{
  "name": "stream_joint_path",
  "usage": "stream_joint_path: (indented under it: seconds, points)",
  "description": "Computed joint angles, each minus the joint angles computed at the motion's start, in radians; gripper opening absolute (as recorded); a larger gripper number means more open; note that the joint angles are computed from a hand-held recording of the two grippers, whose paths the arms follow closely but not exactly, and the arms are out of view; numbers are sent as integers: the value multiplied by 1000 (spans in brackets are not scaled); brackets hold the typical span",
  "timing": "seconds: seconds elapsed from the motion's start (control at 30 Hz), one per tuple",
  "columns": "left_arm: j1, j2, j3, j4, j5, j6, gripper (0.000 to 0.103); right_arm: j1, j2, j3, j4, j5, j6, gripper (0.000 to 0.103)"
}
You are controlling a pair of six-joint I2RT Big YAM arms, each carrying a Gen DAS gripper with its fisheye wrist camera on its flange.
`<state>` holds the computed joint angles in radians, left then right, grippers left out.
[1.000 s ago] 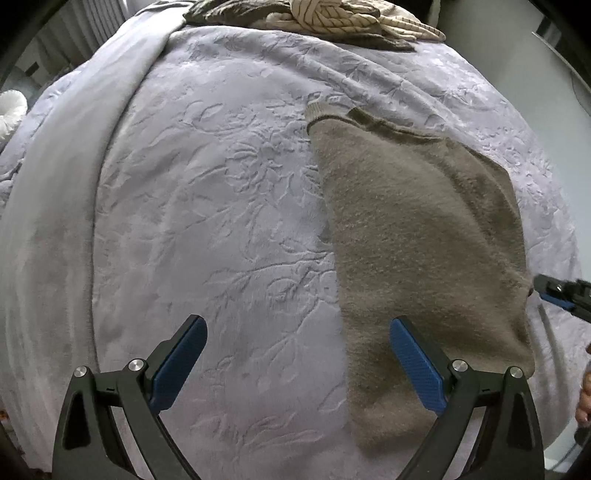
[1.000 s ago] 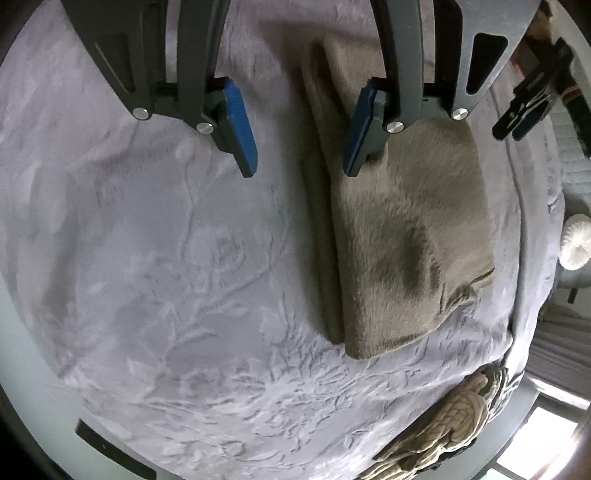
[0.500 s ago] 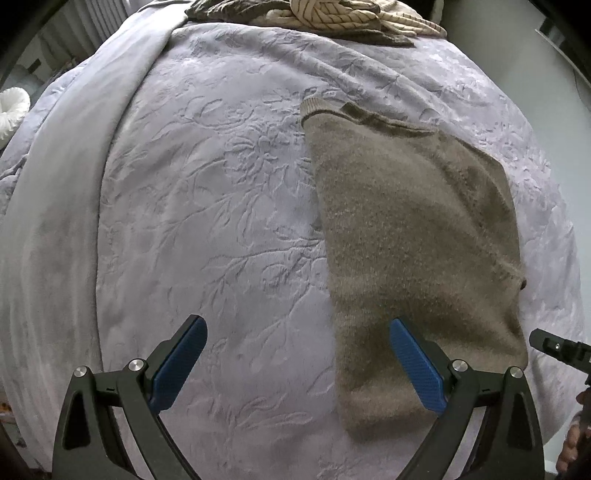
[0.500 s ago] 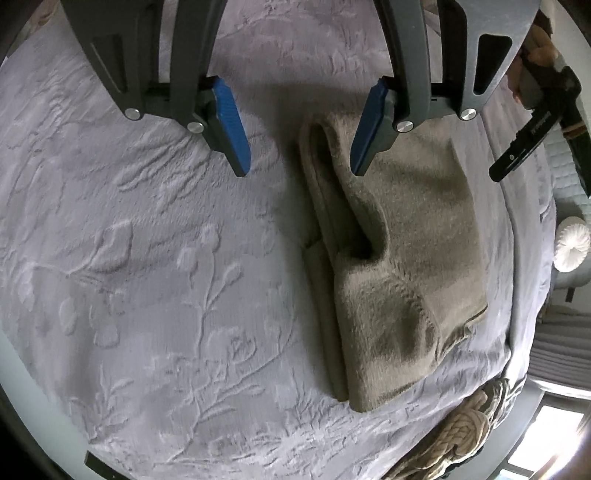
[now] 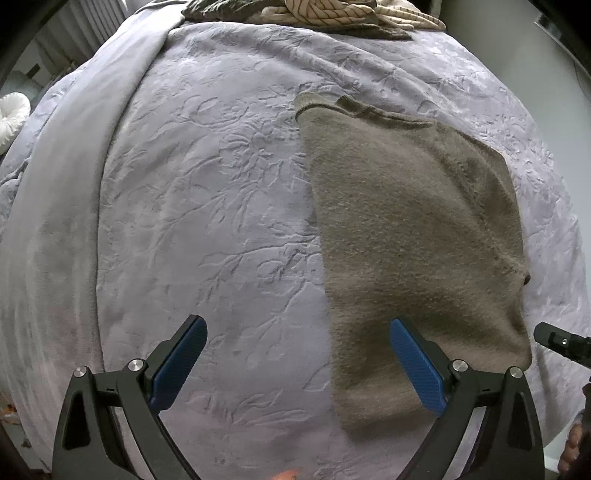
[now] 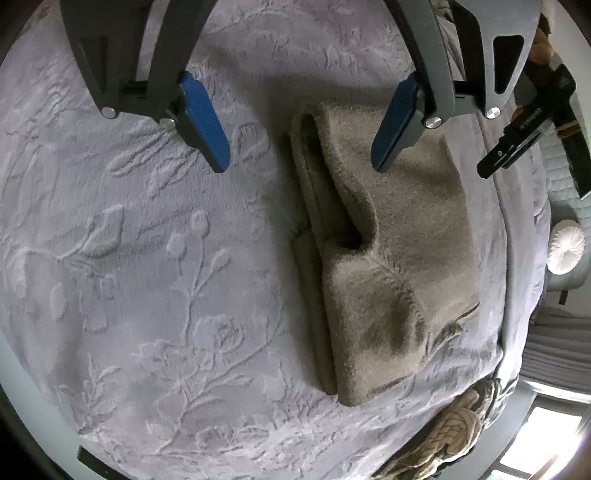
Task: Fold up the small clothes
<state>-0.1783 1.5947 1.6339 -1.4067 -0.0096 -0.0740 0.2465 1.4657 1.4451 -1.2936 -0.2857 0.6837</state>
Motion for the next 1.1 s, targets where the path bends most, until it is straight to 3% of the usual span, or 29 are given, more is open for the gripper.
stream_joint_path:
  seconds: [0.13,0.2,0.6,0.87,0.97,1.1]
  points:
    - [-6,5,2,-3,-8,3,102,-4,-9,-6,40,-6,-14,87]
    - [-10,11,4,-9,-11,4,102,-8,-7,-7,49,-23,-20,95]
    - [-17,30,-11,-11,-25,12,102,-44,19,-16,58,-112,-35,95]
    - [16,63,17,9,24,8,102,-100,26,-38,138,-186,-35,95]
    - [28,80,24,23,33,-1,102,-118,25,-62,192,-239,-18,95]
    - [50,93,28,42,101,8,102,-139,30,-88,275,-320,-19,95]
